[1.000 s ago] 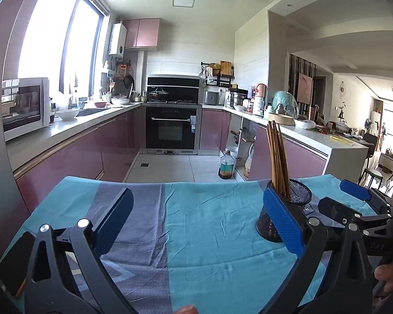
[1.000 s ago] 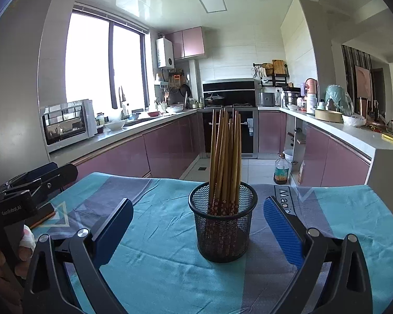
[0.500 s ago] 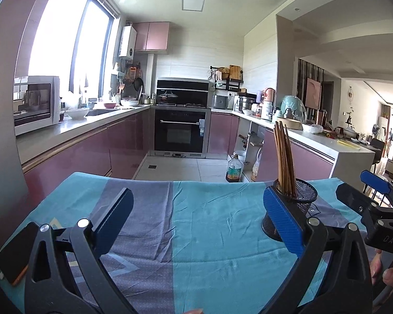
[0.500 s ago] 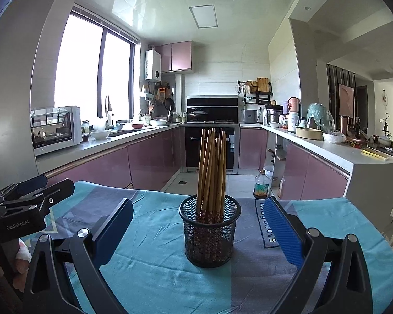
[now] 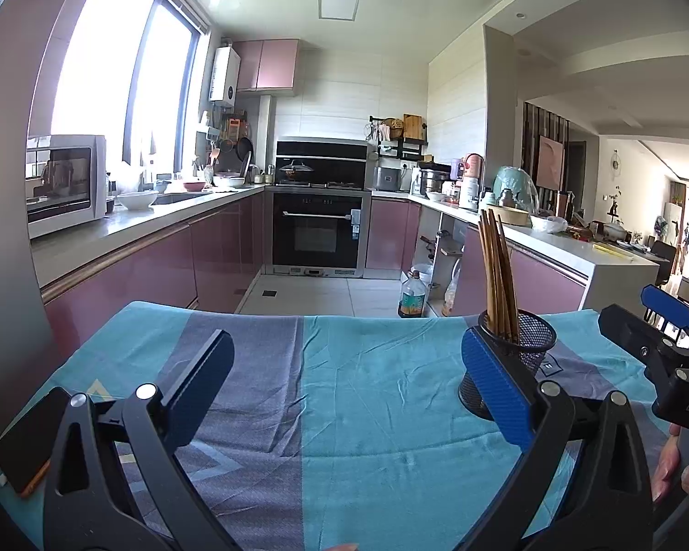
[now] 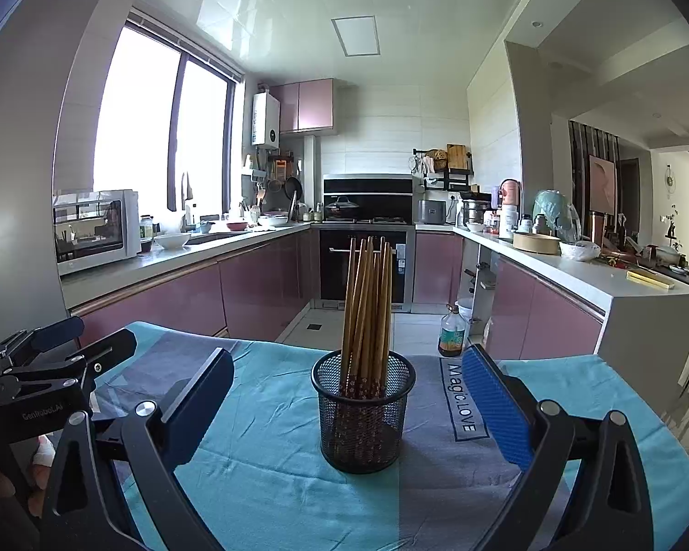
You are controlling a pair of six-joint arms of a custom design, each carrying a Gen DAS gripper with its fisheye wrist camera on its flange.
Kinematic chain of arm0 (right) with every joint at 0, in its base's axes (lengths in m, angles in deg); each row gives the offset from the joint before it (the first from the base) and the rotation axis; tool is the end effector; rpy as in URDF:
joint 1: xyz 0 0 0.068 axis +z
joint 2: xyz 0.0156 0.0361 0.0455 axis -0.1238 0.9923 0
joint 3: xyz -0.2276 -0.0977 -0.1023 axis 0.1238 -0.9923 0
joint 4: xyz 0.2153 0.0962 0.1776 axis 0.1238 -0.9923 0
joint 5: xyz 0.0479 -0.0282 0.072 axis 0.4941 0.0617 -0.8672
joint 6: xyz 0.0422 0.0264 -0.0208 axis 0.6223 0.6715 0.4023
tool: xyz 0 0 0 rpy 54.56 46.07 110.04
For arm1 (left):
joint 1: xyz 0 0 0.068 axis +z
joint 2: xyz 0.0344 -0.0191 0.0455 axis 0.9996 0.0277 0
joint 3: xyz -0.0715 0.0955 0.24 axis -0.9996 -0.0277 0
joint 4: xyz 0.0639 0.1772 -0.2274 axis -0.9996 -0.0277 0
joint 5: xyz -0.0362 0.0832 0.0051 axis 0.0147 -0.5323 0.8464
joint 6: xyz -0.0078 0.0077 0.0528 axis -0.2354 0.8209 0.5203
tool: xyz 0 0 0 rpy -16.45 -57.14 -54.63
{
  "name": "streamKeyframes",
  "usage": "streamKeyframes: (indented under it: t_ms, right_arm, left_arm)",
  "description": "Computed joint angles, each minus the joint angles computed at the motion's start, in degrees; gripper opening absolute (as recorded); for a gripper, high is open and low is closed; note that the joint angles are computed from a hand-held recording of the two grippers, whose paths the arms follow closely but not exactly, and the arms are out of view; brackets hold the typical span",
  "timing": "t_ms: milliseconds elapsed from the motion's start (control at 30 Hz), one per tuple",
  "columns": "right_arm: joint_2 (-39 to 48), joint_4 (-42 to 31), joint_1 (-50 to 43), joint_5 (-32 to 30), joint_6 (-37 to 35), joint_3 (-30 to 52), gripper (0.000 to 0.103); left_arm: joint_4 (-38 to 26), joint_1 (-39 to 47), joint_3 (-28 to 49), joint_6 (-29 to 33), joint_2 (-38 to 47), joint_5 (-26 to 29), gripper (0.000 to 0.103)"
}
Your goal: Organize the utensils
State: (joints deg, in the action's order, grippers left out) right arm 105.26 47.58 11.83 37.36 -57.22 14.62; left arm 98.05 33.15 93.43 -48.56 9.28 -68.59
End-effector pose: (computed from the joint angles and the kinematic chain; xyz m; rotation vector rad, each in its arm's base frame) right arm 0.2516 0.0855 0.1174 -0.2879 1.7830 0.2111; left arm 0.1680 -0.1903 0.1216 -0.1561 1.8451 -0.0025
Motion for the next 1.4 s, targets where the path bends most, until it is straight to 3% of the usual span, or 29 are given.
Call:
streamKeyframes:
  t_ms: [1400]
  right_arm:
    - [-0.25, -0.13, 1.11, 1.86, 0.72, 0.13, 0.096]
  left_arm:
    - [-1.91, -0.39, -0.66, -1.16, -1.90, 0.41, 0.098]
